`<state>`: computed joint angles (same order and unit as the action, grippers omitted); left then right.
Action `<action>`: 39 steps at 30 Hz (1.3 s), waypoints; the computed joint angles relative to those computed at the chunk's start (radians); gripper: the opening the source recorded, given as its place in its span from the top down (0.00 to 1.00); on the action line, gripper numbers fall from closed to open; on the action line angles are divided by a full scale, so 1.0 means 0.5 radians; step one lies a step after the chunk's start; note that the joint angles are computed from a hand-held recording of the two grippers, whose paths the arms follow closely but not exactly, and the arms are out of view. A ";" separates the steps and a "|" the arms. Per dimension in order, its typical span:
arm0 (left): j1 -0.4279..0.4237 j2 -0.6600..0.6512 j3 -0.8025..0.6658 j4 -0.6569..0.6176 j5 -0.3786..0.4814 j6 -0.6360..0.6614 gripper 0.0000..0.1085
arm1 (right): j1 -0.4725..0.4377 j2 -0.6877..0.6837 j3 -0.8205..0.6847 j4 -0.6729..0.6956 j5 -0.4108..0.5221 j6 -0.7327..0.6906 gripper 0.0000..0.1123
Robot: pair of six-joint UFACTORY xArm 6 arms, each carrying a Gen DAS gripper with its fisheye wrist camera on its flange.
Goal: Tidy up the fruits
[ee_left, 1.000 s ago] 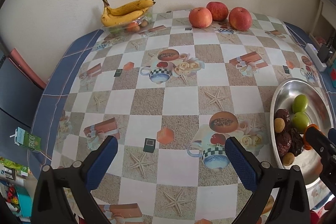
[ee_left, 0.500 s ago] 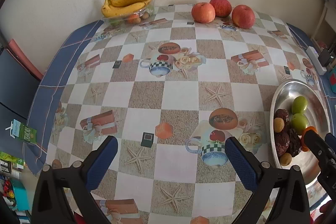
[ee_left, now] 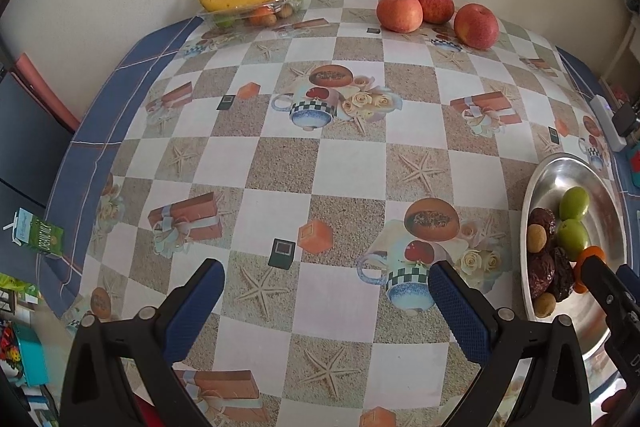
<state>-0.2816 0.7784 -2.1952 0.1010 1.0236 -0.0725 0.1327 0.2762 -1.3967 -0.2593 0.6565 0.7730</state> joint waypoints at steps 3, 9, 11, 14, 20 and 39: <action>0.000 0.003 -0.006 -0.001 0.005 0.003 0.05 | 0.000 0.004 -0.004 0.006 0.003 -0.006 0.24; 0.001 0.002 0.001 -0.016 0.005 0.000 0.05 | 0.000 0.004 -0.004 0.009 0.004 -0.008 0.24; 0.002 0.008 -0.010 -0.021 0.015 0.002 0.05 | 0.000 0.004 -0.003 0.008 0.003 -0.007 0.24; 0.005 0.016 -0.023 -0.032 0.028 0.004 0.05 | 0.000 0.005 -0.002 0.008 0.002 -0.007 0.24; 0.009 0.034 -0.055 -0.045 0.052 0.010 0.05 | 0.001 0.005 0.000 0.009 -0.001 -0.005 0.24; 0.011 0.047 -0.070 -0.056 0.078 0.007 0.05 | 0.000 0.008 -0.004 0.012 0.002 -0.009 0.24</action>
